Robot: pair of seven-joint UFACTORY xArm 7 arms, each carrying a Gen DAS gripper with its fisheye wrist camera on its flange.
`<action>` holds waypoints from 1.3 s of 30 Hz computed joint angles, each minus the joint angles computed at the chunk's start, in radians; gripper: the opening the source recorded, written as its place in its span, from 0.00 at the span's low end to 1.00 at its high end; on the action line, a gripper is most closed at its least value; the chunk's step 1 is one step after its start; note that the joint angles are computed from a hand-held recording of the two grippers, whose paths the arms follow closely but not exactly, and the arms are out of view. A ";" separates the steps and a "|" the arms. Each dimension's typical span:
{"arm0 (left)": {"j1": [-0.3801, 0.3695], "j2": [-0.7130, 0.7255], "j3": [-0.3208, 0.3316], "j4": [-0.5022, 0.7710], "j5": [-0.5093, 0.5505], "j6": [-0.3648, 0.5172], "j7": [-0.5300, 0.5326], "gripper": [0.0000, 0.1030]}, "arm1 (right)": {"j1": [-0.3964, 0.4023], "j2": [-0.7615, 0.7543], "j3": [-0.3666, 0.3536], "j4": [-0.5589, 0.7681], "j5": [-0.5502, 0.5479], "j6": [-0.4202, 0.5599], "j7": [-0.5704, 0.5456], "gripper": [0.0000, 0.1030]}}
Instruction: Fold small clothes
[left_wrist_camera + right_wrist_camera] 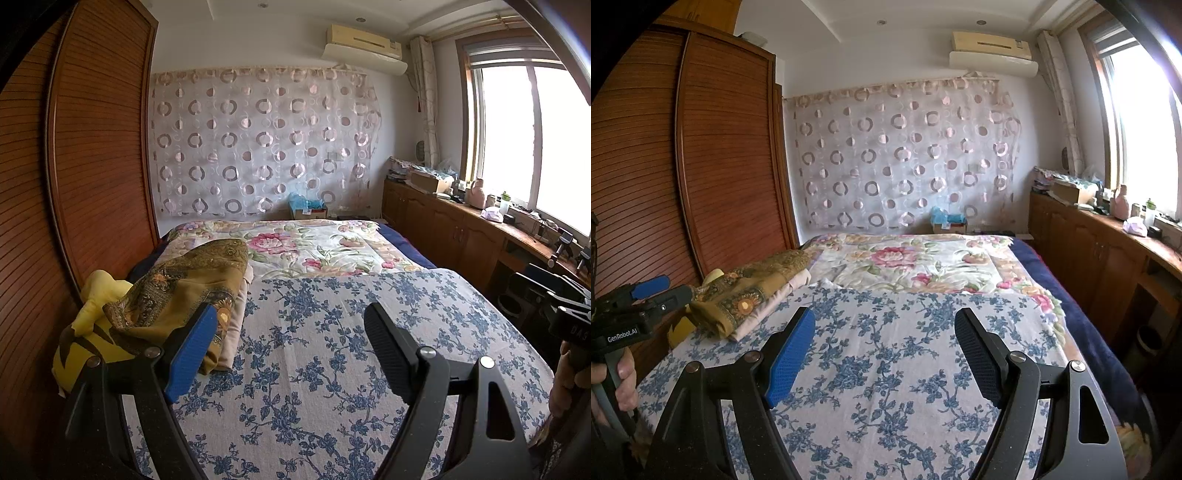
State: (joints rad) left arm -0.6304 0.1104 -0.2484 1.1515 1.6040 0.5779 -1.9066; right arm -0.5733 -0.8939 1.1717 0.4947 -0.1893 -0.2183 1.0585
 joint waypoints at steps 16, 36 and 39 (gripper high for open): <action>-0.002 0.000 -0.001 -0.002 -0.001 0.005 -0.002 0.80 | -0.004 0.007 -0.002 0.002 0.001 -0.003 -0.005 0.77; 0.000 -0.002 -0.001 -0.005 0.005 0.005 -0.007 0.80 | -0.009 0.014 -0.001 0.007 0.003 -0.008 -0.010 0.77; 0.000 -0.002 -0.001 -0.004 0.005 0.005 -0.008 0.80 | -0.009 0.012 -0.002 0.004 0.003 -0.011 -0.011 0.77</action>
State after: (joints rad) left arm -0.6307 0.1089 -0.2497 1.1473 1.6087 0.5832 -1.9148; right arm -0.5819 -0.8816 1.1698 0.4986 -0.1860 -0.2289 1.0471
